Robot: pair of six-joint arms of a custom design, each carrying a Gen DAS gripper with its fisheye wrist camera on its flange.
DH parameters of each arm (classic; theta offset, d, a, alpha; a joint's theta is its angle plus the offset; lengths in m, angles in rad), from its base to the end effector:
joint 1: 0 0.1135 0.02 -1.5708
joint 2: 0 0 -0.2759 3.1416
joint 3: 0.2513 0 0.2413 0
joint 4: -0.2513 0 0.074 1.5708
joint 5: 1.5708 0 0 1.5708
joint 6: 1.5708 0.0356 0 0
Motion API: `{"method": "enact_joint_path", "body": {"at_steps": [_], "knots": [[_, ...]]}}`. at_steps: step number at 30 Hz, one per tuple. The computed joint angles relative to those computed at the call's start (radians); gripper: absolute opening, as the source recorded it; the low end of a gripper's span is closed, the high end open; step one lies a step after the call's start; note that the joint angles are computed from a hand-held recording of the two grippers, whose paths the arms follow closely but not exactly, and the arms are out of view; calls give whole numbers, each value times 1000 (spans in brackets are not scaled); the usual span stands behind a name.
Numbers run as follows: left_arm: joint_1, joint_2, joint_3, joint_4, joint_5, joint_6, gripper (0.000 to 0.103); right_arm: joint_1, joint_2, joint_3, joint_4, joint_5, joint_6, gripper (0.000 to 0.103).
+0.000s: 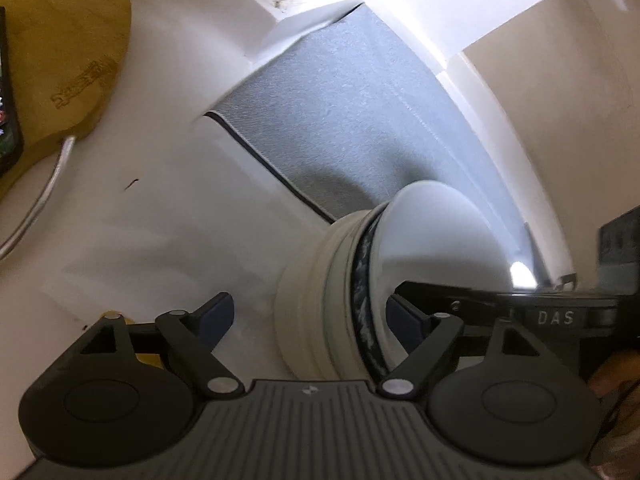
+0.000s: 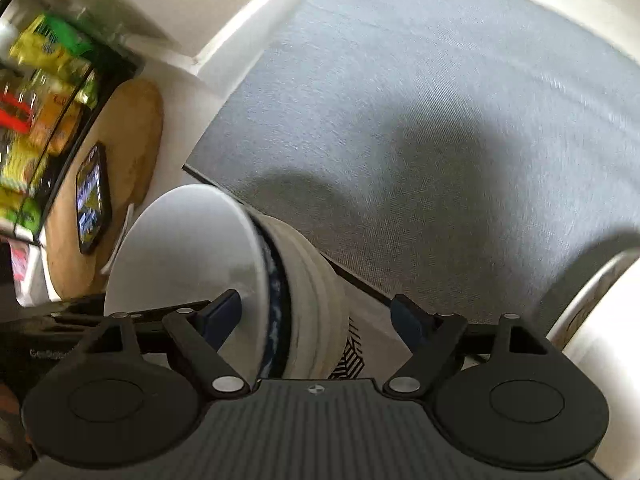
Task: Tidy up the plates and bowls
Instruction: 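Carry the stack with both grippers toward the large white plate by the stove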
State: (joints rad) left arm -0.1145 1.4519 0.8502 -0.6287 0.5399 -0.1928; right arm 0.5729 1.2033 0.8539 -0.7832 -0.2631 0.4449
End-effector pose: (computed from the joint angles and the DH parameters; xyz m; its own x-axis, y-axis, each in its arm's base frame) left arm 0.2451 -0.0466 0.2061 -0.9705 -0.0538 -0.2348 0.0841 0.8377 -0.5396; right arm 0.1689 0.1200 0.2492 -0.9520 -0.1196 -0.2817 -0.2287 0.8897 0.3952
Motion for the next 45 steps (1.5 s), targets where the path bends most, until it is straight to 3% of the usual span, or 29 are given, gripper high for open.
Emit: {"method": "enact_joint_path", "body": {"at_steps": [2,4,6,8,26,35,39,42,44,45], "knots": [[9,2,-7,15,24,-25,81,-49,6,-35,33,-75,43,87],[38,6,-25,28,96,-42,69,-56,-2,-48,48,-84,46,85],[49,5,-32,36,108,-51,66,-67,-18,-70,74,-118,55,71],[42,-3,-34,31,91,-46,61,-69,-19,-68,77,-138,73,70],[28,-54,-28,54,80,-69,60,13,3,6,16,-33,149,65],[10,-29,12,-15,51,7,61,-6,-34,-30,35,-43,137,65],[0,17,31,-43,28,33,75,7,-54,-29,3,-27,147,68],[6,39,38,-40,39,43,76,0,-83,-54,-3,-21,174,74],[9,45,39,-31,46,31,74,-18,-97,-78,11,-39,196,77],[19,45,29,-16,70,32,66,-30,-103,-91,20,-56,210,77]]}}
